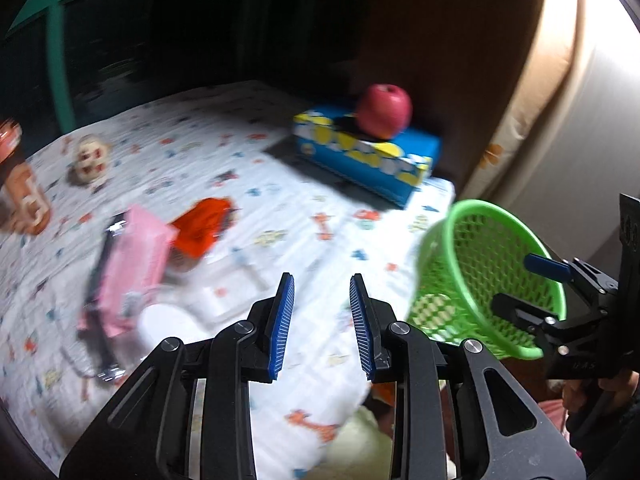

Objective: Collect trash
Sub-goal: 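Move both grippers back over the table toward the remaining items, then grasp the pink-and-black wrapper with the left gripper while the right gripper grasps the orange packet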

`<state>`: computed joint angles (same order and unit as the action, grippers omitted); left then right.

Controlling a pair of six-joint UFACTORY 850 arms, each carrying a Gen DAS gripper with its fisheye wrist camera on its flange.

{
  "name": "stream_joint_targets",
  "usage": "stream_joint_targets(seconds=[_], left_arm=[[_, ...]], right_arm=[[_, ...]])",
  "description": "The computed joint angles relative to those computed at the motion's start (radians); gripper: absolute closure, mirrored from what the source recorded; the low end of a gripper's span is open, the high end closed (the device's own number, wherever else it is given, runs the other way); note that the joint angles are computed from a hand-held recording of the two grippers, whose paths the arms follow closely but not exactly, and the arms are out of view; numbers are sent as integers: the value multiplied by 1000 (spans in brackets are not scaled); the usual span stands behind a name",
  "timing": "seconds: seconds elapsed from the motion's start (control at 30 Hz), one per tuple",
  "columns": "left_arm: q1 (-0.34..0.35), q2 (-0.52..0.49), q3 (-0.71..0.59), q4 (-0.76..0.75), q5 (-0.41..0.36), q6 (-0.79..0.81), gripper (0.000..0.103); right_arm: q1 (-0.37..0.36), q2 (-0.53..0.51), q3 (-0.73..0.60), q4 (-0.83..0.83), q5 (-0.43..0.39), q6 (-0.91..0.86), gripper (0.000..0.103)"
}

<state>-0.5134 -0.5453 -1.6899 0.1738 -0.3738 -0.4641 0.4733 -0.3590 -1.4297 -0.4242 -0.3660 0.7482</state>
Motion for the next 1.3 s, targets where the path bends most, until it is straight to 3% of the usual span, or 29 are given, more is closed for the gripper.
stream_joint_targets(seconds=[0.2, 0.37, 0.5, 0.77, 0.93, 1.03, 1.17, 1.23, 1.3], left_arm=[[75, 44, 70, 119, -8, -136, 74], [134, 2, 21, 18, -62, -1, 74], [163, -48, -32, -31, -85, 84, 56], [228, -114, -106, -370, -119, 448, 55], [231, -164, -181, -351, -160, 441, 55], [248, -176, -194, -473, -172, 540, 55], [249, -201, -228, -466, -213, 552, 55], [252, -196, -220, -430, -197, 507, 55], [260, -184, -200, -495, -180, 543, 55]], right_arm=[[25, -70, -94, 126, 2, -136, 10], [39, -130, -180, 188, -24, -211, 10], [43, -169, -236, 218, -45, -244, 10], [42, -244, -336, 291, -90, -317, 10], [45, -279, -383, 308, -112, -337, 10], [47, -303, -415, 317, -131, -352, 10], [47, -333, -455, 335, -147, -368, 10], [47, -345, -473, 348, -151, -379, 10], [47, -356, -490, 357, -156, -387, 10]])
